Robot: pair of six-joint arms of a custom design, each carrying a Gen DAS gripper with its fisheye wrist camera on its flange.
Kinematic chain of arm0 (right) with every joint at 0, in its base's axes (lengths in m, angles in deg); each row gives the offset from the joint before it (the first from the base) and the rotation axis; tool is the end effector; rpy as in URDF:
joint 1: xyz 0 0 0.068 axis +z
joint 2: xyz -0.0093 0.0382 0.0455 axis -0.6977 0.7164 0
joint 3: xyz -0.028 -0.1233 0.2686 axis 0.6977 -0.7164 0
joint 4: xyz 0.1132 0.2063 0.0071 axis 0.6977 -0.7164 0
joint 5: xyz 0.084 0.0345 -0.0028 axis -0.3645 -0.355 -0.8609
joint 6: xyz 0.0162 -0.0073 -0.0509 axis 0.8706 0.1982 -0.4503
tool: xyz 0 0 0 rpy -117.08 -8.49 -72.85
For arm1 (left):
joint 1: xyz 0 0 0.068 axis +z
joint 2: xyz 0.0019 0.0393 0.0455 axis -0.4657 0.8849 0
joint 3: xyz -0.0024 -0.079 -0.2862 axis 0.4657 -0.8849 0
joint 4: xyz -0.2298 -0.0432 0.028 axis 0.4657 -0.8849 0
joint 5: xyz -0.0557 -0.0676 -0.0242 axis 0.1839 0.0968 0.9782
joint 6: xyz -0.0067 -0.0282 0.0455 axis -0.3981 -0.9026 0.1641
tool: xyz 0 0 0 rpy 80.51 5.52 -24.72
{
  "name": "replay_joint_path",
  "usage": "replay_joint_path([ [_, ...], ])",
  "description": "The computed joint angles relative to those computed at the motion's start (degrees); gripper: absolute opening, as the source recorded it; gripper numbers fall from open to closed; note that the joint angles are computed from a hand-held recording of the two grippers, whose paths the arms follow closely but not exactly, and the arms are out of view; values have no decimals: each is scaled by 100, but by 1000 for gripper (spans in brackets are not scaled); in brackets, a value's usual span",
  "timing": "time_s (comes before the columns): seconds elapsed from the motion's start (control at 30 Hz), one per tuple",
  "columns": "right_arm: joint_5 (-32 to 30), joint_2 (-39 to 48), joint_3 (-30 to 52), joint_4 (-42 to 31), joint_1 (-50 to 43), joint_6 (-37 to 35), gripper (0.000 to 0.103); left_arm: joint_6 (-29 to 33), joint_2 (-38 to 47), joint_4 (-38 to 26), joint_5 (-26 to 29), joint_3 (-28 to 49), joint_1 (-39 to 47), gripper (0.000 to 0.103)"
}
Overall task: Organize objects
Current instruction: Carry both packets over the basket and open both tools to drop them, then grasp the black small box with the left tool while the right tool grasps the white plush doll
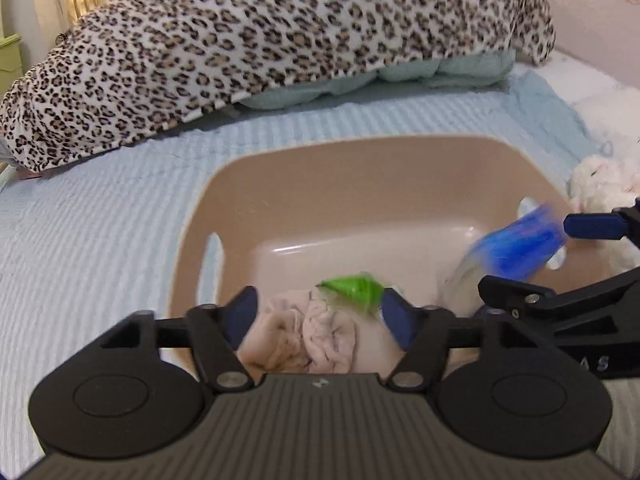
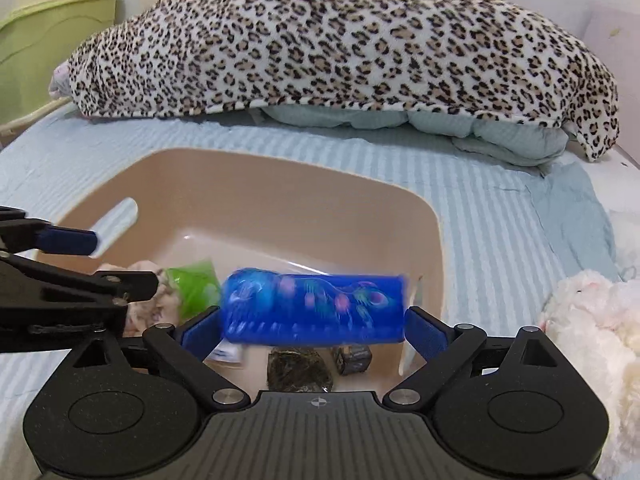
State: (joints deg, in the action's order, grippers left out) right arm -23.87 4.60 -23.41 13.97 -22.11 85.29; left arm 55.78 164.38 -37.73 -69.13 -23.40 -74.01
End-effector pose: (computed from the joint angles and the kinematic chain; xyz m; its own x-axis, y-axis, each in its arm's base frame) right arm 0.2007 0.0790 0.2134 -0.6571 -0.2457 -0.7126 -0.3182 0.9474 -0.0332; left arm 0.1890 -0.1707 0.2535 -0.7197 0.0900 -0.6884 0.0458 0.9956 0.0822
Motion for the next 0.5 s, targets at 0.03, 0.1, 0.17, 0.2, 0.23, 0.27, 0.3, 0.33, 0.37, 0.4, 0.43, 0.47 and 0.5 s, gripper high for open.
replay_joint_path([
  [0.03,-27,-149,8,-121,-10,19,100,-48,-140,-110,-5,-14,-32,74],
  [0.1,-29,-479,23,-393,13,32,102,-137,-393,-376,-15,-32,-97,74],
  [0.17,13,-785,50,-680,58,-10,103,-241,-627,-647,-101,-83,-204,75],
  [0.2,58,-957,38,-830,102,-26,103,-304,-734,-789,-149,-118,-266,75],
  [0.23,102,-1095,46,-987,137,-23,103,-365,-833,-928,-186,-139,-320,75],
  [0.27,131,-1233,51,-1157,175,-5,103,-443,-943,-1053,-219,-185,-381,75],
  [0.3,147,-1362,51,-1326,214,31,103,-530,-1052,-1184,-254,-235,-449,75],
  [0.33,157,-1493,37,-1486,253,77,103,-639,-1154,-1320,-298,-285,-544,75],
  [0.37,167,-1652,-5,-1620,297,128,103,-738,-1251,-1430,-324,-343,-634,75],
  [0.4,181,-1802,-65,-1723,344,173,103,-853,-1359,-1525,-345,-424,-738,75],
  [0.43,223,-1948,-118,-1859,431,246,103,-957,-1454,-1602,-353,-508,-825,75],
  [0.47,243,-2042,-152,-1989,511,323,103,-1080,-1530,-1691,-367,-585,-925,75],
  [0.5,265,-2102,-173,-2102,606,421,103,-1180,-1587,-1765,-366,-655,-1000,75],
])
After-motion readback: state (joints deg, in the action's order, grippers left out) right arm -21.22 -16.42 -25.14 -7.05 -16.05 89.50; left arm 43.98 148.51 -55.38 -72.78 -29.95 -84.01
